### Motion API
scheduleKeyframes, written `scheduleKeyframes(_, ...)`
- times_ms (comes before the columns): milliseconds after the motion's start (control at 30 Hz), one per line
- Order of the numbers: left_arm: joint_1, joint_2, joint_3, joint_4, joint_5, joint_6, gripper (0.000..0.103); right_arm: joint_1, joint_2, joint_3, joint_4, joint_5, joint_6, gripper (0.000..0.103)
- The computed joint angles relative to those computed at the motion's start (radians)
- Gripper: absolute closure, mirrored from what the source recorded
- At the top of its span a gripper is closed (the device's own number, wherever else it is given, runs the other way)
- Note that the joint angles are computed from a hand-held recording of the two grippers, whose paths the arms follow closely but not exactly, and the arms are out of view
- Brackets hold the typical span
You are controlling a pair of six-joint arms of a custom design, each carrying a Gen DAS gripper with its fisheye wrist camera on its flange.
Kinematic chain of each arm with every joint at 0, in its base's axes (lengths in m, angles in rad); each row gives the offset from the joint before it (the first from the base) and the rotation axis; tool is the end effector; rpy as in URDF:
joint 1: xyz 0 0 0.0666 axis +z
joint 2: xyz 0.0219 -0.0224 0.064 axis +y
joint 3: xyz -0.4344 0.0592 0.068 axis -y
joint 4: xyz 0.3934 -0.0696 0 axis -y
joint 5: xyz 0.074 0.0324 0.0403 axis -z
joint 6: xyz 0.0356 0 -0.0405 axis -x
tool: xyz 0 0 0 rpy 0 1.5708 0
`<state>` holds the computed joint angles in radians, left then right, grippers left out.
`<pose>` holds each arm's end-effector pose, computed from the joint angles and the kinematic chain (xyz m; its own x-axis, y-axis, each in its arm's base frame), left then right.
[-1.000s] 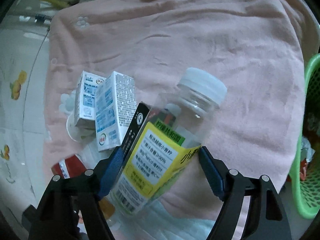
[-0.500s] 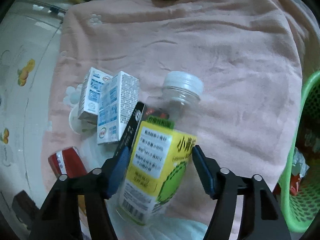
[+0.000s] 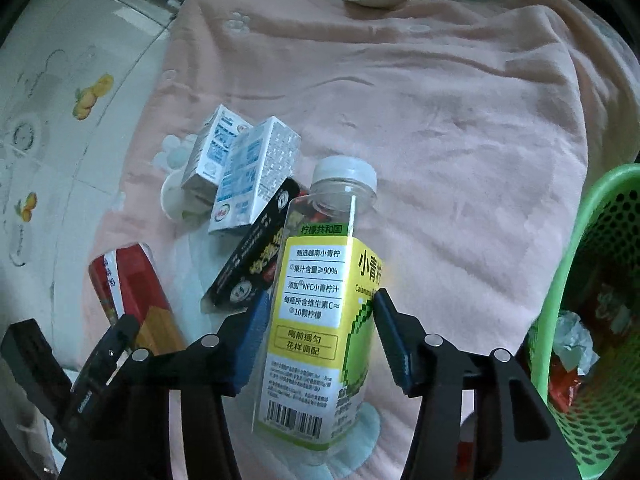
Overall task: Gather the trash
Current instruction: 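Grasp the yellow-label juice bottle with the right tool while the left tool holds the pouch, then carry the pouch and juice bottle over the green basket and release both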
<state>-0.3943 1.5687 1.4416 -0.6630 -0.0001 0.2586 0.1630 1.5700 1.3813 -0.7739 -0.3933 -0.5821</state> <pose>0.5134 -0.2140 0.4373 -0.7323 0.0277 -0.6804 0.2036 0.9624 -0.1799 0.5276 0.1002 0.4034 -0.8776 0.3703 -0.3044 0.1395 0.8048 0.5769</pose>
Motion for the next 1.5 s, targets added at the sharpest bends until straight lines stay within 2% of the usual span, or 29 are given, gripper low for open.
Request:
scheduleKeyframes(133, -0.015, -0.013, -0.007, 0.005, 0.0, -0.002, 0.041, -0.008, -0.02, -0.02, 0.013, -0.026, 0.022, 0.052)
scheduleKeyframes(233, -0.024, -0.017, -0.008, 0.005, 0.001, 0.002, 0.041, -0.003, -0.016, -0.012, -0.017, -0.017, 0.049, 0.052)
scheduleKeyframes(433, -0.029, -0.02, -0.009, 0.0, -0.002, 0.001, 0.041, 0.025, 0.003, 0.02, -0.066, 0.065, 0.106, 0.051)
scheduleKeyframes(533, -0.029, -0.02, -0.009, 0.001, 0.0, -0.002, 0.041, 0.042, 0.011, 0.038, -0.083, 0.128, 0.121, 0.045)
scheduleKeyframes(600, -0.029, -0.021, -0.011, 0.001, 0.001, -0.003, 0.041, 0.055, 0.019, 0.053, -0.091, 0.177, 0.122, 0.045)
scheduleKeyframes(767, -0.028, -0.021, -0.011, 0.0, 0.003, -0.001, 0.041, 0.071, 0.05, 0.09, -0.125, 0.239, 0.12, 0.042)
scheduleKeyframes(800, -0.029, -0.022, -0.011, -0.001, 0.005, -0.001, 0.041, 0.073, 0.056, 0.096, -0.13, 0.244, 0.119, 0.043)
scheduleKeyframes(833, -0.029, -0.023, -0.013, 0.001, 0.004, -0.004, 0.041, 0.075, 0.063, 0.101, -0.137, 0.249, 0.118, 0.05)
scheduleKeyframes(1000, -0.038, -0.036, -0.03, 0.009, 0.012, -0.004, 0.041, 0.084, 0.058, 0.103, -0.147, 0.272, 0.145, 0.053)
scheduleKeyframes(1200, -0.052, -0.049, -0.036, 0.007, 0.033, 0.01, 0.041, 0.064, -0.004, 0.041, -0.104, 0.229, 0.161, 0.054)
scheduleKeyframes(1500, -0.132, -0.063, -0.025, 0.001, 0.04, 0.016, 0.041, -0.003, -0.144, -0.082, -0.063, 0.181, 0.215, 0.055)
